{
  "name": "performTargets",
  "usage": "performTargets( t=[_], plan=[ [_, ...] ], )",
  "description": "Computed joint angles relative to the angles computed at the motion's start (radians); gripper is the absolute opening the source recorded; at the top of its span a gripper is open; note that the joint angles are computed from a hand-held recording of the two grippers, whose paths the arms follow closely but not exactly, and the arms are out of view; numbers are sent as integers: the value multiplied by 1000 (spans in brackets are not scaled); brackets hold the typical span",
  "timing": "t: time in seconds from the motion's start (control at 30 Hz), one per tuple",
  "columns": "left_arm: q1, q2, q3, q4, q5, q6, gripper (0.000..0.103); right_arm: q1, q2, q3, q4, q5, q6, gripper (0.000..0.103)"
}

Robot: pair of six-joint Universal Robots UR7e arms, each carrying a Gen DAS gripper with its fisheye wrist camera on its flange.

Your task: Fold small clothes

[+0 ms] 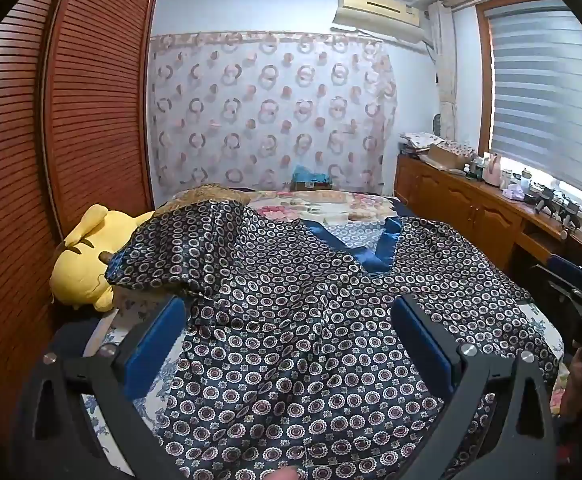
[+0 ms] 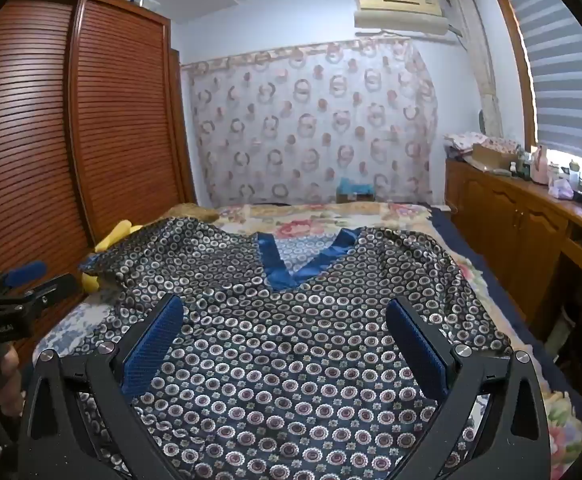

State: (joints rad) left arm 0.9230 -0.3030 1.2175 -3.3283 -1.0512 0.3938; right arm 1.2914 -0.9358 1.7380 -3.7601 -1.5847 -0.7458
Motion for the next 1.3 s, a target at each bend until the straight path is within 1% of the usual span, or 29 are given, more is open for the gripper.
performTargets(
  t=[0.23, 0.3, 0.4, 0.73, 1.3],
  plan=[
    [9, -2, 13, -29, -6, 28, 103, 0, 2, -1, -1, 2, -1, 103],
    [9, -3, 15, -33, -1, 36, 103, 0, 3, -1, -2, 2, -1, 103],
    [-4, 3, 1, -19, 25, 31, 103, 0, 4, -2, -1, 1, -1, 103],
    [-10, 1, 9, -35, 30, 57, 103, 1, 7, -4, 0, 0, -1, 103],
    [-15, 0, 14, -40, 37, 59, 103, -3, 10, -5, -3, 6, -3, 103]
  ],
)
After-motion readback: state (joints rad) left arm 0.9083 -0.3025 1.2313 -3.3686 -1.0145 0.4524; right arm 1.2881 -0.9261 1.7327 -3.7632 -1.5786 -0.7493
